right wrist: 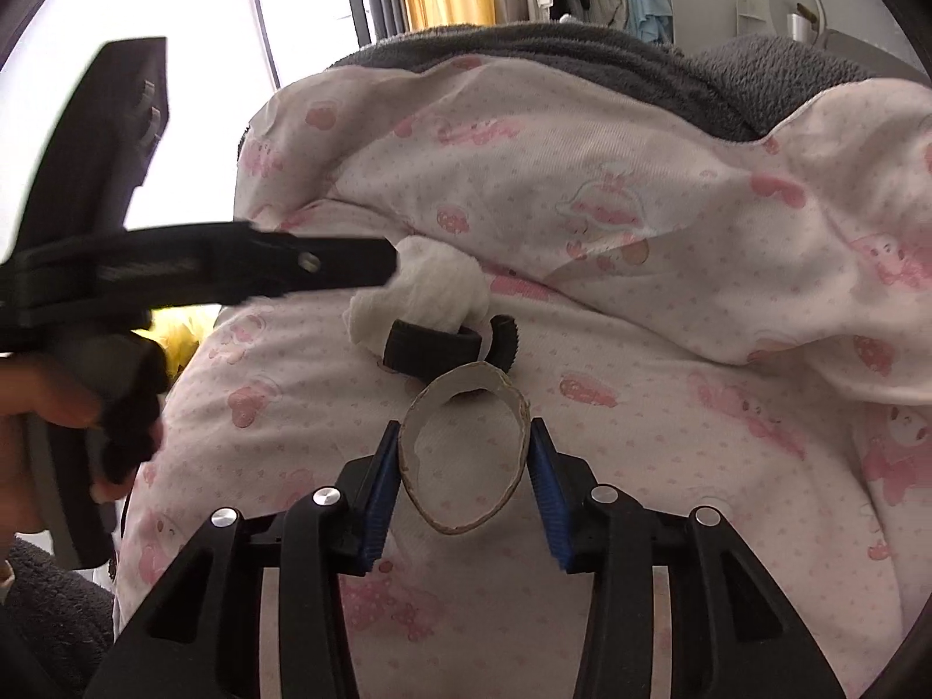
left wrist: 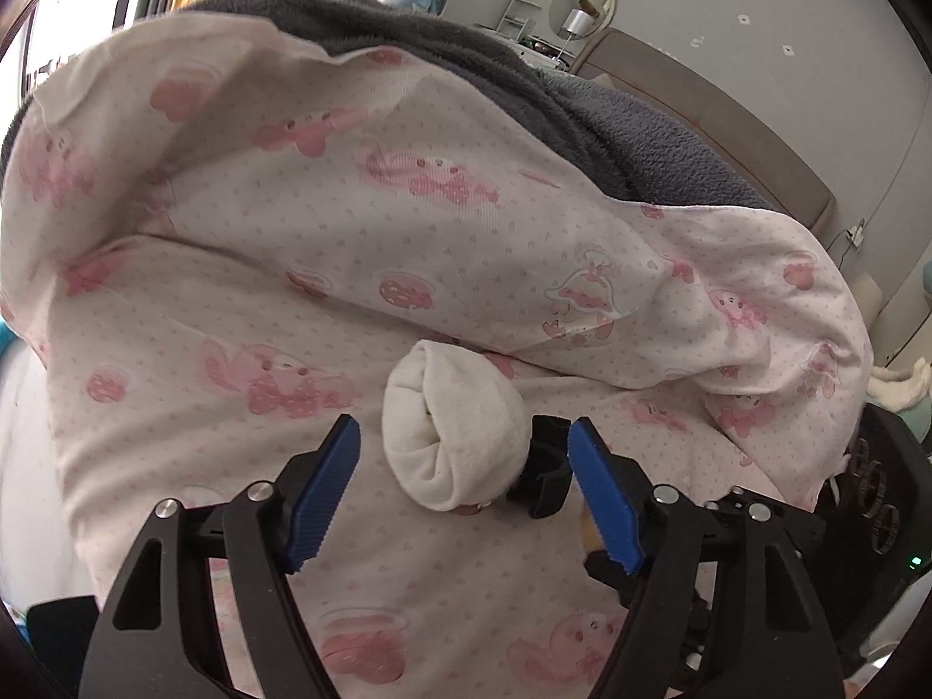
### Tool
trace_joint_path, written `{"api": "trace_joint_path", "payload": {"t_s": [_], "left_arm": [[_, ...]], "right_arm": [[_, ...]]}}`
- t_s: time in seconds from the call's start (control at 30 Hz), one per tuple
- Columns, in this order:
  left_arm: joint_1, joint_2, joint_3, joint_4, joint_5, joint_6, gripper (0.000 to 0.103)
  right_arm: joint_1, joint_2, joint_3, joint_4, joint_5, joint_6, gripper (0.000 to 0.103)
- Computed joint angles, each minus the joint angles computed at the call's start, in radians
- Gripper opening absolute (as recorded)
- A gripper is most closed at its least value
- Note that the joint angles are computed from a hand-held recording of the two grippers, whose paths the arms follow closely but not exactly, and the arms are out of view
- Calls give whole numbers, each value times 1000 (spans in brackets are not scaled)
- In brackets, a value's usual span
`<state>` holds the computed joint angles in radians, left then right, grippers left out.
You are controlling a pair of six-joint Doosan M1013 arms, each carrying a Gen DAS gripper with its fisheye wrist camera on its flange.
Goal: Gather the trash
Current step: 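Grasp the white tissue with the left gripper while right grasps a thin tape ring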
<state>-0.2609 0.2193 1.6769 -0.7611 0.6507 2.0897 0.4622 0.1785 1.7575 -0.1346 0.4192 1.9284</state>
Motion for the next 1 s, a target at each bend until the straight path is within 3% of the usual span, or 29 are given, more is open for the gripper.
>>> {"api": "trace_joint_path", "payload": {"t_s": [0.37, 0.53, 0.73, 1.0], "left_arm": [[-4, 35, -19, -25, 21, -102, 70], [-13, 35, -18, 28, -4, -138, 51], [-22, 17, 0, 27, -59, -80, 40], [-24, -30, 44, -35, -148, 36, 32]], "right_arm": [[-26, -21, 25, 158, -3, -150, 43], [-36, -23, 33, 223, 5, -200, 43], [-38, -18, 30, 256, 14, -226, 43], [-29, -25, 32, 244, 0, -200, 43]]}}
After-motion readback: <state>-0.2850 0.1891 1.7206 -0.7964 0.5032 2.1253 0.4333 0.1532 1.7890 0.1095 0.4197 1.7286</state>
